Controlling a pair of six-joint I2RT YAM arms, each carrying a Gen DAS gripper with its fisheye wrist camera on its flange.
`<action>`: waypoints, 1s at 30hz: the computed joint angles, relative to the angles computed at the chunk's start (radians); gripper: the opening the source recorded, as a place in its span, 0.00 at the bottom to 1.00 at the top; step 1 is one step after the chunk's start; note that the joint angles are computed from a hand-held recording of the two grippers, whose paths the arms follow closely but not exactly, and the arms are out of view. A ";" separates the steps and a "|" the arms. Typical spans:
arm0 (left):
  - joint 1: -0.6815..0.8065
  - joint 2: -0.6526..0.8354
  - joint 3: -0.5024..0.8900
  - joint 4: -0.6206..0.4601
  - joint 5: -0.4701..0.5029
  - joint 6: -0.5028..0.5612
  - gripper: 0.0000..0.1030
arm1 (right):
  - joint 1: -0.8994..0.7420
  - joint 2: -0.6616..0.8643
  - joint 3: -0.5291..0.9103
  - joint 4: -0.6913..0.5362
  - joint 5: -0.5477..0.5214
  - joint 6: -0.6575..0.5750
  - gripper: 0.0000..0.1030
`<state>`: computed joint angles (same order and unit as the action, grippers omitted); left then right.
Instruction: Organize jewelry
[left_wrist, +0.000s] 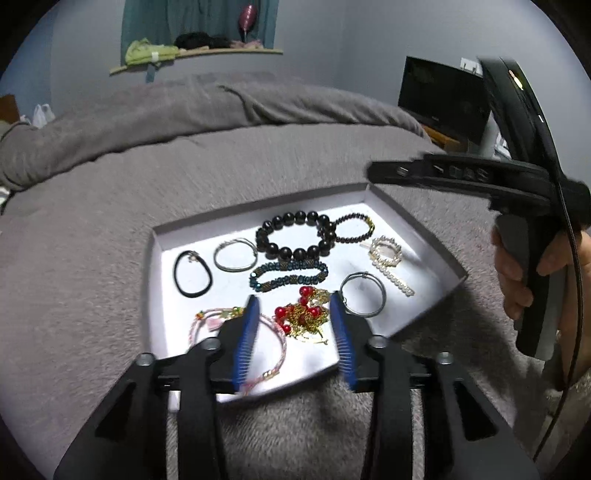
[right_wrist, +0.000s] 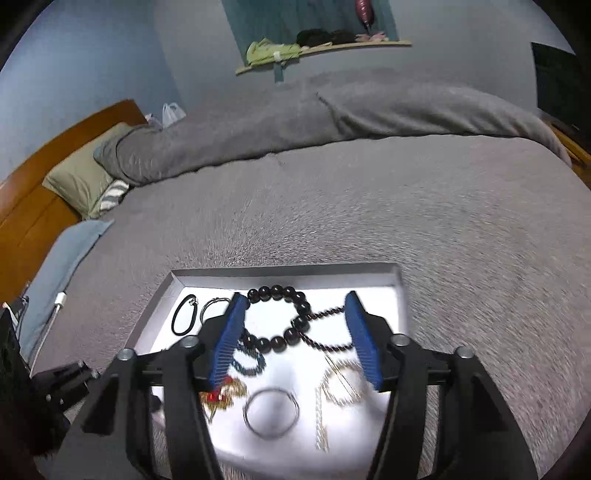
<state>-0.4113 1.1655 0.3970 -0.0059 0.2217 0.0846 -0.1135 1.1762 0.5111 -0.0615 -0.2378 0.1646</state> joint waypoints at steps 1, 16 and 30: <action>0.006 -0.036 -0.006 -0.026 0.003 -0.002 0.47 | -0.014 -0.046 -0.016 -0.027 -0.009 -0.008 0.60; 0.019 -0.482 -0.087 -0.341 -0.161 -0.069 0.84 | -0.051 -0.711 -0.175 -0.501 0.034 -0.137 0.93; -0.079 -0.546 -0.206 -0.267 -0.350 -0.175 0.89 | 0.151 -1.009 -0.329 -0.641 0.232 -0.033 0.95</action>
